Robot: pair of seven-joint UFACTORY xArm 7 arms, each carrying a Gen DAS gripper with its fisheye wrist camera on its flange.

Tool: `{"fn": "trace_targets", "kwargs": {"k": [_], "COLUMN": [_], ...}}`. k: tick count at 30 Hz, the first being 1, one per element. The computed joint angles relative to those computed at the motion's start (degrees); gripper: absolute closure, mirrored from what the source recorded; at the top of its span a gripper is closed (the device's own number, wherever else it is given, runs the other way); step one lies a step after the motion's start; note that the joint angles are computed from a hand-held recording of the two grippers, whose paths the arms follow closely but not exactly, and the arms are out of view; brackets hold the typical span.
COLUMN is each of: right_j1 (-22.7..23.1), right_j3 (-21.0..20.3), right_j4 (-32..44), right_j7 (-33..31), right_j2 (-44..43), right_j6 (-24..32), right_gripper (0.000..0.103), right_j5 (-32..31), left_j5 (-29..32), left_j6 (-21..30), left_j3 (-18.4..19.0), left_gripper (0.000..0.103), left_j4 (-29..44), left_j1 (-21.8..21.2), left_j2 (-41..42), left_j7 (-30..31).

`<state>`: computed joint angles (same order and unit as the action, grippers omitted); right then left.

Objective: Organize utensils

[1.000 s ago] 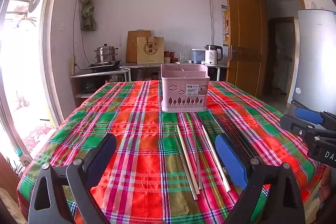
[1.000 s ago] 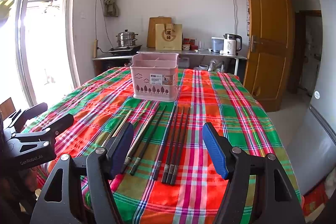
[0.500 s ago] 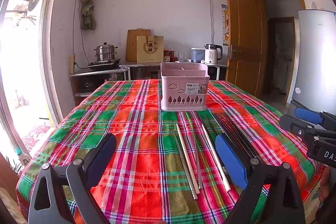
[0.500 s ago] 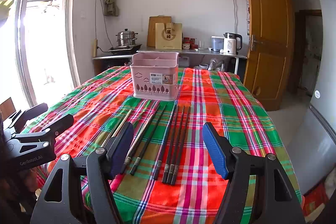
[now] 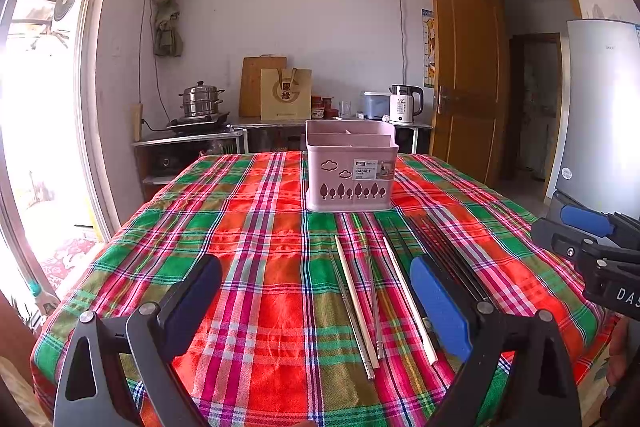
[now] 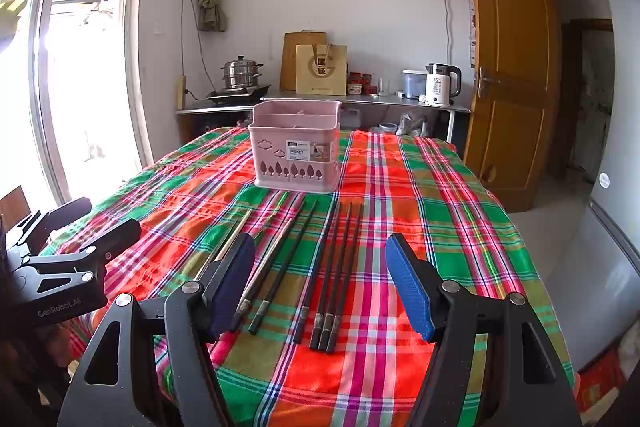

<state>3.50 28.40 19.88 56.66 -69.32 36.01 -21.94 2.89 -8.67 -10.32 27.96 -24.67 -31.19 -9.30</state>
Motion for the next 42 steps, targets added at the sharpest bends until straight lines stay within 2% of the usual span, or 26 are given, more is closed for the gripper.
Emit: {"fn": "trace_targets", "kwargs": {"k": [15, 25, 28, 29, 32, 35, 38, 40, 42], "right_j1": [0.1, -1.3, -2.1, -2.3, -3.3, -4.3, -4.8, -5.4, -5.9], "right_j3": [-0.2, -2.0, -3.3, -3.9, -5.6, -7.6, -9.5, -10.1, -10.6], "right_j4": [-0.1, -0.7, -0.6, -0.6, -0.5, 0.2, 1.3, 2.3, 3.2], "right_j7": [0.3, -0.4, -1.4, -1.9, -3.6, -5.3, -7.3, -8.7, -9.8], "right_j2": [0.2, 2.7, 5.0, 5.8, 8.9, 13.1, 17.6, 20.3, 22.9], "right_j6": [0.0, -2.5, -4.0, -4.7, -7.4, -9.5, -11.4, -12.1, -12.7], "right_gripper": [0.035, 0.035, 0.035, 0.035, 0.035, 0.035, 0.036, 0.045, 0.054], "right_j5": [-0.1, -0.1, -0.1, -0.1, 0.0, 0.8, 1.9, 2.2, 2.4], "left_j5": [0.1, 0.4, -1.0, -1.6, -2.6, -4.0, -13.4, -15.9, -17.1], "left_j6": [0.9, 2.8, 3.9, 4.9, 7.9, 11.9, 16.7, 18.9, 20.7], "left_j3": [0.4, -0.1, 7.2, 8.0, 7.3, 5.8, 10.1, 9.7, 8.7], "left_gripper": [0.007, 0.007, 0.007, 0.007, 0.007, 0.015, 0.015, 0.019, 0.03], "left_j4": [0.4, 4.6, 6.9, 8.0, 11.6, 15.7, 20.1, 22.4, 24.5], "left_j1": [-0.1, 1.0, -6.1, -6.9, -5.8, -4.2, -9.7, -9.6, -8.9], "left_j2": [0.1, 5.3, 8.8, 10.0, 13.9, 17.7, 21.4, 23.3, 25.1], "left_j7": [0.2, 1.0, 3.6, 4.3, 6.3, 8.3, 18.3, 21.2, 23.6]}}
